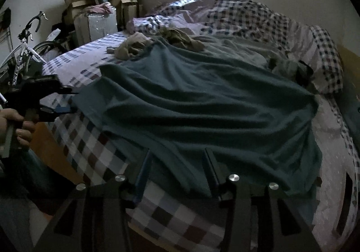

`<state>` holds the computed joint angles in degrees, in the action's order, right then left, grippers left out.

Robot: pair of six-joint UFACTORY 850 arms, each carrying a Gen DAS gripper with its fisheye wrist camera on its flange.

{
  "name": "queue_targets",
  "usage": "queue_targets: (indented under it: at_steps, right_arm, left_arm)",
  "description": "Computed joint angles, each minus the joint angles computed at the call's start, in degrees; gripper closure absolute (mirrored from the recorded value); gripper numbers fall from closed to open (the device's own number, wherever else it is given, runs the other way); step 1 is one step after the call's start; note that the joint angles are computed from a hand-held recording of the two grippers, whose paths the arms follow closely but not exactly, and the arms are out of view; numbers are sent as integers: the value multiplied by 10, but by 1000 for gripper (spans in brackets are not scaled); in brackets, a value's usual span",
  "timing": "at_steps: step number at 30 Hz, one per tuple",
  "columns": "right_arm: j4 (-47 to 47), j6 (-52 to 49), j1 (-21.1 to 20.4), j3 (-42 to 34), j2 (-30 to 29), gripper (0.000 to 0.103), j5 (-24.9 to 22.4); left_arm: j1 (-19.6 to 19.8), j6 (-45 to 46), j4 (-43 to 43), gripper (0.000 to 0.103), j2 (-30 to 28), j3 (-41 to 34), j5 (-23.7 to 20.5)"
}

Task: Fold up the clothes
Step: 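Release the garment with the right tool and raise it away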

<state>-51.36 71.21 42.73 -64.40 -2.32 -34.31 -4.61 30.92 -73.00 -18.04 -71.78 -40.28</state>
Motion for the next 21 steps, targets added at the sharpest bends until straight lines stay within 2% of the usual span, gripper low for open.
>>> queue_targets:
  at_steps: [3,6,12,14,17,21]
  right_arm:
    - [-21,0,14,-17,-19,53,0]
    - [-28,-20,27,-38,-44,53,0]
    - [-28,-49,37,-77,-86,53,22]
    - [-46,-62,47,-103,-111,53,23]
    - [-82,-74,64,-151,-158,53,-3]
    - [-73,-111,67,-212,-216,53,29]
  left_arm:
    - [5,15,-23,34,-2,6,-10]
    - [23,66,-78,37,1,17,-54]
    - [26,62,-87,37,-7,8,-70]
    - [32,69,-100,38,-10,6,-80]
    - [42,86,-131,41,-18,-1,-91]
    - [59,99,-170,41,-29,-3,-129]
